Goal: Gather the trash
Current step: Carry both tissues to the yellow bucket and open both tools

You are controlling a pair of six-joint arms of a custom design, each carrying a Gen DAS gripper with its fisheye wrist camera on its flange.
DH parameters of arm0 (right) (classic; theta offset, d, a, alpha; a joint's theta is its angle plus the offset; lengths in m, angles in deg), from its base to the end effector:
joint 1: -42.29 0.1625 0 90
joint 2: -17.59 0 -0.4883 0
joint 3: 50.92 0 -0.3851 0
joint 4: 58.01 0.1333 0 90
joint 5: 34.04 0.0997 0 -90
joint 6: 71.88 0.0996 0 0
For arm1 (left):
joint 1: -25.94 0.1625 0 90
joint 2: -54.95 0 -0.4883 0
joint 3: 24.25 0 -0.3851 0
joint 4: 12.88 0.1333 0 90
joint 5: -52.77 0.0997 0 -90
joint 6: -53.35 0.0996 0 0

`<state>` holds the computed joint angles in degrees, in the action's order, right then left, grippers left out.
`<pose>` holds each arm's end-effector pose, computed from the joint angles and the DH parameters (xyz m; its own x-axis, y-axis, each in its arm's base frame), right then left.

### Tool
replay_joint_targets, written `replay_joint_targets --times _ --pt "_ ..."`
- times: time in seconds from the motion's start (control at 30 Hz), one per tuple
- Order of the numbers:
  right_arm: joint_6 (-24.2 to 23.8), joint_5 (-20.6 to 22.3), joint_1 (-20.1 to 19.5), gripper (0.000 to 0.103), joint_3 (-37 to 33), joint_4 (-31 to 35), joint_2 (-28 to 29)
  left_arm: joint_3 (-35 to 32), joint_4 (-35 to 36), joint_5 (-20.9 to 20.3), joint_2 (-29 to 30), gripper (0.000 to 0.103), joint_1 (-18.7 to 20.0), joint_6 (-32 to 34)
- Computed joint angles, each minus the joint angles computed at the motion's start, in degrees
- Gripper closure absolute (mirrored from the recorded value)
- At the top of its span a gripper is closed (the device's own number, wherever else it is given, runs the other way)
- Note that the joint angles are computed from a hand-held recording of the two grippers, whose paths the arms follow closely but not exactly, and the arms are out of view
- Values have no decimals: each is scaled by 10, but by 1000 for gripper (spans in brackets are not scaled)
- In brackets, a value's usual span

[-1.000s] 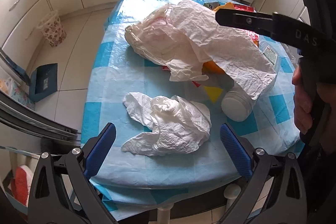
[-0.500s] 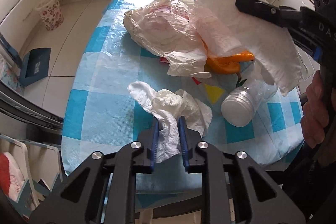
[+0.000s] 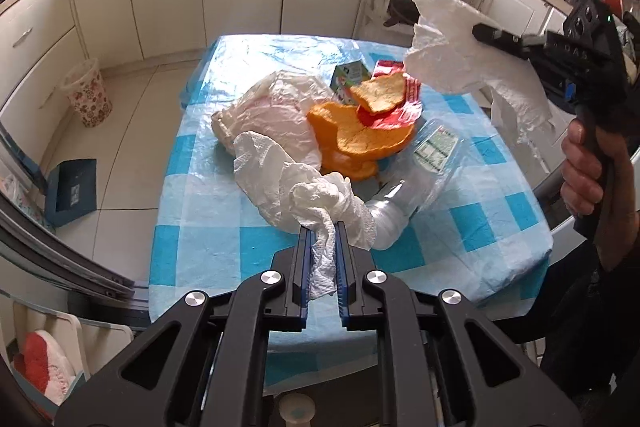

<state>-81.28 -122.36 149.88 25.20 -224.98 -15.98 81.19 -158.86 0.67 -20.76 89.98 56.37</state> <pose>0.3804 -0.7491 0.1463 -0.8944 -0.4420 0.0685 -0.4007 0.7239 -0.5616 -0.0786 -0.6058 0.4183 -0.8066 0.1435 -0.5735 0.4357 0.7999 -0.4126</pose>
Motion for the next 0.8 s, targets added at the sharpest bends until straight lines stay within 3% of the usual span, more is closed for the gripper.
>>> replay_joint_targets --times 0.23,0.37,0.53,0.63,0.7,0.8 --pt "32 -96 -22 98 86 -106 -69 -20 -37 -71 22 92 -46 41" --pt "68 -192 -45 98 121 -117 -104 -60 -44 -114 73 92 -72 53" --pt "145 -286 -76 98 100 -23 -106 -132 -33 -163 165 92 -107 40" --pt "155 -332 -87 98 61 46 -83 -169 -20 -184 218 92 -115 28" --pt "163 -351 -97 98 37 90 -68 -195 -2 -195 252 92 -115 15" --pt "187 -340 -126 98 7 155 -53 -221 18 -201 291 92 -110 -3"
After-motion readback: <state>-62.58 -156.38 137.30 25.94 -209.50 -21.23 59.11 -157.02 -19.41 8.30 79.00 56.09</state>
